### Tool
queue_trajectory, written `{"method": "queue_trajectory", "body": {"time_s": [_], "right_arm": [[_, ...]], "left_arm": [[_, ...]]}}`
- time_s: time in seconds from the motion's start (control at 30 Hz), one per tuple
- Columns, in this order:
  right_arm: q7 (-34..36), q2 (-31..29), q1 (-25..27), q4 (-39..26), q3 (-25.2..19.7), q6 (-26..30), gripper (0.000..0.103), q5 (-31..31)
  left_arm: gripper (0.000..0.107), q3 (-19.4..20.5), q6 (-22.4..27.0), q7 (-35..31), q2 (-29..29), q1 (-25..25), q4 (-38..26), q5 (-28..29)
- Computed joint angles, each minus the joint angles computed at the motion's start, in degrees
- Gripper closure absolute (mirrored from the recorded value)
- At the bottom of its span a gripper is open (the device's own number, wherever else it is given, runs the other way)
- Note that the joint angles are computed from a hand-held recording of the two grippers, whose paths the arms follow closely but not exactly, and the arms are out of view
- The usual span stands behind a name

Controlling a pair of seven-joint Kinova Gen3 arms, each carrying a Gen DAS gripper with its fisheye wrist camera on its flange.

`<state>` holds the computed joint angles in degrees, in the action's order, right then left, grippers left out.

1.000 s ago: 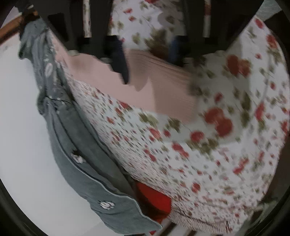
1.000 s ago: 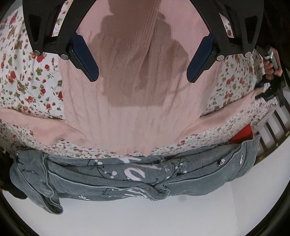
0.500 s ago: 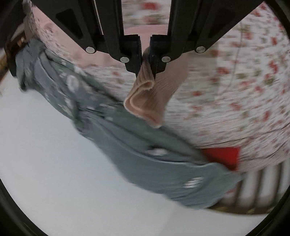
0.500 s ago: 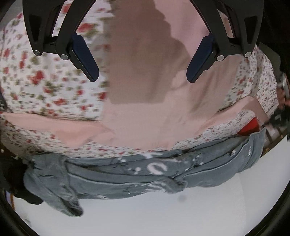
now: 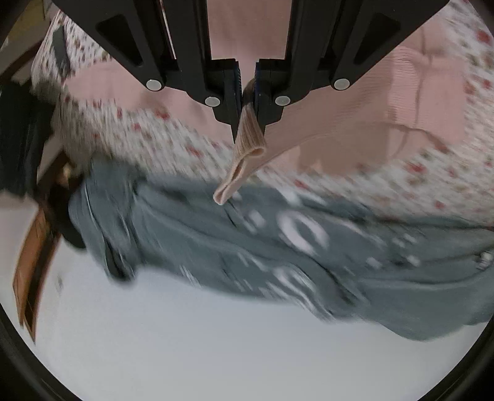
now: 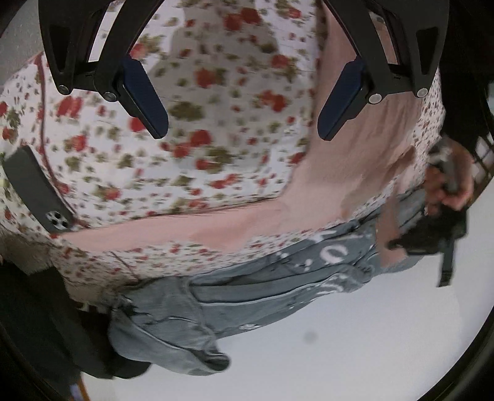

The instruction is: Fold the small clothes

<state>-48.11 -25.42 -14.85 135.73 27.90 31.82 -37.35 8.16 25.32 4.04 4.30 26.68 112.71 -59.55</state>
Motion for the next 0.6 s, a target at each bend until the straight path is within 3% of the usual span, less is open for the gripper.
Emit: {"method": "queue_trajectory", "body": {"time_s": [0.1, 0.2, 0.3, 0.37, 0.43, 0.5, 0.53, 0.57, 0.6], "right_arm": [[2.6, 0.8, -1.1, -0.3, 5.3, 1.4, 0.006, -0.5], [4.8, 2.2, -0.5, -0.7, 7.8, 3.0, 0.006, -1.0], [6.6, 3.0, 1.2, -0.9, 7.5, 4.0, 0.006, -1.9], [7.9, 3.1, 2.4, -0.7, 6.7, 4.4, 0.006, -2.6], [9.0, 3.4, 3.2, -0.5, 5.7, 5.2, 0.006, -3.5], [10.1, 4.1, 3.8, -0.2, 4.1, 5.3, 0.006, -4.9], [10.1, 4.4, 4.4, 0.0, 2.6, 5.2, 0.006, -5.3], [10.2, 4.5, 5.0, 0.3, 1.0, 4.9, 0.006, -5.7], [9.9, 4.5, 5.5, 0.8, -1.1, 4.3, 0.006, -6.1]], "left_arm": [[0.101, 0.5, 0.8, 1.0, 6.9, 3.1, -3.8, 0.4], [0.101, 1.7, 3.1, -2.8, 12.1, 4.8, -7.1, 3.4], [0.096, 8.9, 1.9, -5.5, 13.4, -1.1, -7.1, 6.0], [0.079, 14.1, 0.7, -8.8, 13.3, -6.2, -6.6, 9.5], [0.075, 16.6, -0.9, -8.5, 12.1, -8.9, -4.8, 9.3], [0.061, 14.8, -2.2, -4.9, 9.6, -7.4, -2.1, 5.5], [0.034, 12.4, -1.8, -2.5, 7.9, -5.1, -0.6, 3.1], [0.025, 9.8, -0.8, -0.2, 6.7, -2.4, 0.3, 0.8], [0.025, 7.2, 1.0, 2.0, 5.2, 0.2, 1.3, -1.5]]}}
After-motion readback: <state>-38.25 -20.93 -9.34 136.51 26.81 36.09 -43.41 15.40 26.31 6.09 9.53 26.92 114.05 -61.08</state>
